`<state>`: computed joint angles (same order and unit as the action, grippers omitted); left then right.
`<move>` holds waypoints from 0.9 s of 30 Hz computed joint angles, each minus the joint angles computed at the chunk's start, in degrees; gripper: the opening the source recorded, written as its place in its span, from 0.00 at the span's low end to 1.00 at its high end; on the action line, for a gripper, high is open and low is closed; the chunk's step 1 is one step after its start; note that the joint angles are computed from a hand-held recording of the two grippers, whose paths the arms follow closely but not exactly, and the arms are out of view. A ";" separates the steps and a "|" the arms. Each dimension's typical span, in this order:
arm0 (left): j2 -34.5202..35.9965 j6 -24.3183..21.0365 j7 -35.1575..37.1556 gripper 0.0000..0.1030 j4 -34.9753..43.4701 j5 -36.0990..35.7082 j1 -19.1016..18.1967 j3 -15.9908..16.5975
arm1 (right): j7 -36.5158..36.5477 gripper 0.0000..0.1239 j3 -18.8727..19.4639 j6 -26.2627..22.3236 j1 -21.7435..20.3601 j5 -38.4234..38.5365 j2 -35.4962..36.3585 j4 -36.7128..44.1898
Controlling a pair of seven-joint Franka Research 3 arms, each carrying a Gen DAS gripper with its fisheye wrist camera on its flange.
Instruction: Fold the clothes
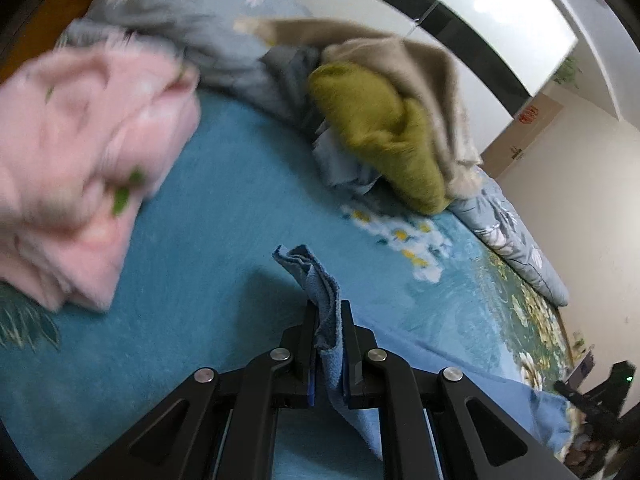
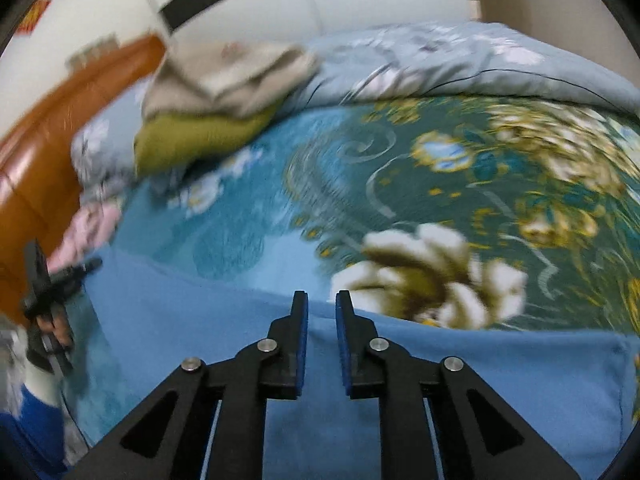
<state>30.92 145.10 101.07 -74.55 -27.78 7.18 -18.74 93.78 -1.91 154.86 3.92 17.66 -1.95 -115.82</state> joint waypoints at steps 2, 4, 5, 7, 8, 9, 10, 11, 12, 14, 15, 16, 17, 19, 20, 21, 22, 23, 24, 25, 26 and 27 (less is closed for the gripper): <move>-1.52 1.24 2.66 0.08 -0.56 -1.04 0.09 -1.54 | 1.45 0.12 -0.23 2.87 -0.32 1.38 -3.50 -4.07; -2.79 1.51 6.47 0.08 -0.69 -3.25 0.17 -3.55 | 2.89 0.12 -0.34 5.10 -0.83 1.75 -6.63 -7.93; -3.35 1.27 8.90 0.08 -0.63 -4.71 0.13 -4.68 | 3.58 0.12 -0.37 6.12 -1.16 1.83 -8.19 -9.85; -4.20 0.20 13.42 0.08 -0.17 -7.57 -0.54 -6.39 | 5.36 0.12 -0.29 8.17 -2.07 1.75 -11.21 -13.81; -4.44 -0.76 15.32 0.08 0.13 -8.80 -1.20 -7.04 | 5.73 0.12 -0.52 8.91 -2.29 2.27 -12.33 -15.33; -4.56 -1.78 17.08 0.08 0.62 -9.89 -1.96 -7.61 | 6.00 0.12 -0.87 9.58 -2.40 3.13 -13.45 -16.81; -4.56 -3.04 18.67 0.08 1.09 -10.65 -3.01 -8.14 | 6.23 0.12 -1.25 10.26 -2.46 4.12 -14.54 -18.24; -4.52 -4.04 19.66 0.08 1.42 -10.95 -4.23 -8.25 | 6.39 0.12 -1.71 10.96 -2.43 5.31 -15.55 -19.62; -4.54 -4.90 20.47 0.08 1.53 -10.97 -5.53 -8.17 | 6.48 0.12 -2.08 11.62 -2.39 6.36 -16.47 -20.85; -4.27 -7.33 22.17 0.08 1.81 -10.59 -8.46 -8.09 | 6.51 0.12 -2.47 12.73 -2.32 7.85 -17.95 -22.76; -3.94 -8.30 22.54 0.08 2.12 -10.11 -9.97 -7.75 | 6.61 0.12 -2.50 13.04 -2.40 8.25 -18.57 -23.51; -3.65 -9.17 22.43 0.08 2.19 -9.27 -11.45 -7.24 | 6.72 0.12 -2.54 13.35 -2.47 8.64 -19.19 -24.26; -3.26 -10.17 22.08 0.08 2.29 -8.18 -12.93 -6.76 | 6.74 0.12 -2.59 13.58 -2.53 8.91 -19.78 -24.96; -2.13 -12.24 20.89 0.08 2.89 -5.61 -15.73 -5.91 | 6.57 0.12 -2.60 13.52 -2.60 9.04 -20.45 -25.74; -1.43 -13.32 19.91 0.08 3.34 -4.13 -16.98 -5.42 | 6.53 0.12 -2.59 13.39 -2.60 9.10 -20.62 -25.94; -0.87 -14.14 18.98 0.08 3.54 -2.92 -17.94 -5.04 | 6.49 0.12 -2.56 13.32 -2.57 9.15 -20.77 -26.18; -0.46 -14.93 18.14 0.08 3.61 -2.06 -18.53 -4.79 | 6.49 0.12 -2.48 13.34 -2.54 9.22 -20.92 -26.53; -0.03 -15.83 17.33 0.09 3.81 -1.29 -19.02 -4.62 | 6.49 0.12 -2.47 13.25 -2.46 9.33 -20.97 -26.75; 0.44 -16.76 16.51 0.10 4.06 -0.51 -19.50 -4.47 | 6.44 0.12 -2.54 13.12 -2.30 9.51 -20.95 -26.84; 1.20 -18.07 16.00 0.14 4.84 0.08 -19.77 -4.46 | 6.44 0.12 -2.54 13.08 -2.20 9.66 -20.88 -26.95; 1.40 -18.68 16.00 0.16 4.72 0.13 -19.65 -4.60 | 6.55 0.12 -2.46 13.08 -2.14 9.76 -20.71 -27.03; 1.20 -18.78 16.18 0.21 3.95 -0.07 -19.40 -4.75 | 6.64 0.12 -2.43 12.93 -2.04 9.89 -20.45 -26.95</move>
